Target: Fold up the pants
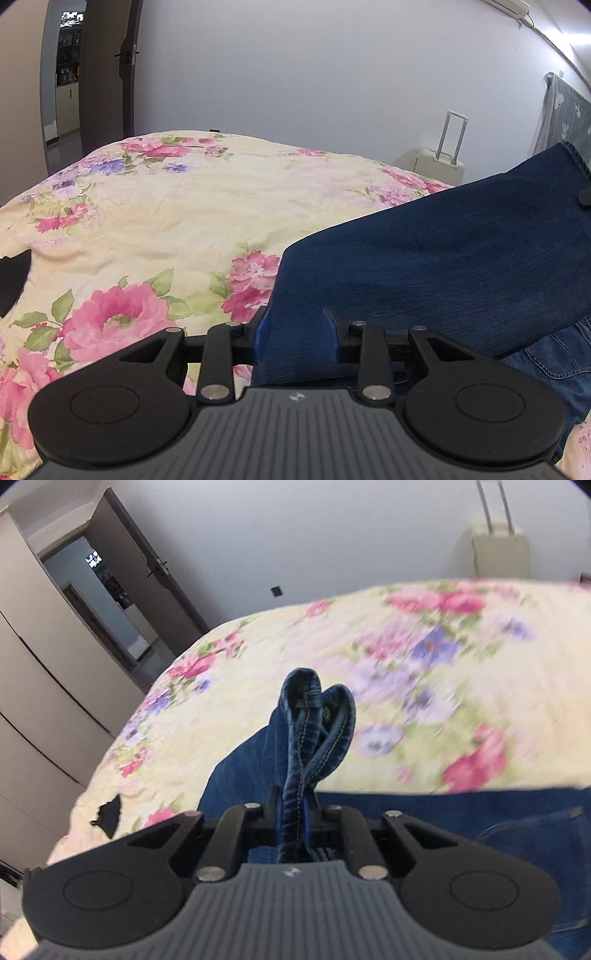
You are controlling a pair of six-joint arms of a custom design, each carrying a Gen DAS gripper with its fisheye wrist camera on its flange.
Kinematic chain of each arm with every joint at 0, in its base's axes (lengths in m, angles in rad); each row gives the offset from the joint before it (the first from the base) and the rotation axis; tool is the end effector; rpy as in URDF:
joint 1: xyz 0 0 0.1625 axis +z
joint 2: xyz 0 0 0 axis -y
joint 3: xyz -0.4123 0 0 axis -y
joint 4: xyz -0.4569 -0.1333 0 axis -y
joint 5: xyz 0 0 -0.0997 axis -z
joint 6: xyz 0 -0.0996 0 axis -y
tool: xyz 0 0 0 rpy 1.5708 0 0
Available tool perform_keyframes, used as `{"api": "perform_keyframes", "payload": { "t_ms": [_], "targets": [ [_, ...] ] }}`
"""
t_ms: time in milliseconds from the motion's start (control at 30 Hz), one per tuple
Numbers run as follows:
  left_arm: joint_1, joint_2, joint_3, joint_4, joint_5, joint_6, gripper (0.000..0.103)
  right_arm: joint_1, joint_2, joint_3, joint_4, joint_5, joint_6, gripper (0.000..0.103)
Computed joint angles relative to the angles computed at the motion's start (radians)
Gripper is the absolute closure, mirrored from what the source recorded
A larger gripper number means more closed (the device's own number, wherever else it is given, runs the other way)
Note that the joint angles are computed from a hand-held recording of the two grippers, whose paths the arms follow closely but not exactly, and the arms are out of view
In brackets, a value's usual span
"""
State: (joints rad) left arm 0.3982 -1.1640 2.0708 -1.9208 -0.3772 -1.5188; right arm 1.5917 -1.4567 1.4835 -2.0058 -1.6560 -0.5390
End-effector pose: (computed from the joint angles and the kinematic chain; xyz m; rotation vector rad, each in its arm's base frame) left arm -0.3825 -0.4060 0.0975 0.0394 2.1061 -1.2376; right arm 0.1381 -0.6318 0.5084 0.7781 -2.7993 0.5496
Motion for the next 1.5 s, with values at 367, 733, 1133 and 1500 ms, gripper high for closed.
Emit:
{"api": "perform_keyframes", "payload": {
  "t_ms": [367, 733, 1133, 1500],
  "targets": [
    [0.044, 0.126, -0.032, -0.334, -0.027, 0.310, 0.066, -0.110, 0.055, -0.318, 0.178, -0.143, 0.006, 0.097],
    [0.087, 0.250, -0.109, -0.430, -0.088, 0.462, 0.066, -0.311, 0.176, -0.504, 0.193, -0.182, -0.024, 0.097],
    [0.054, 0.216, -0.106, -0.286, -0.140, 0.540, 0.065, -0.409, 0.165, -0.320, -0.167, -0.267, -0.057, 0.070],
    [0.000, 0.203, -0.028, -0.209, -0.141, 0.454, 0.050, -0.507, -0.166, 0.064, -0.345, 0.080, -0.157, 0.081]
  ]
}}
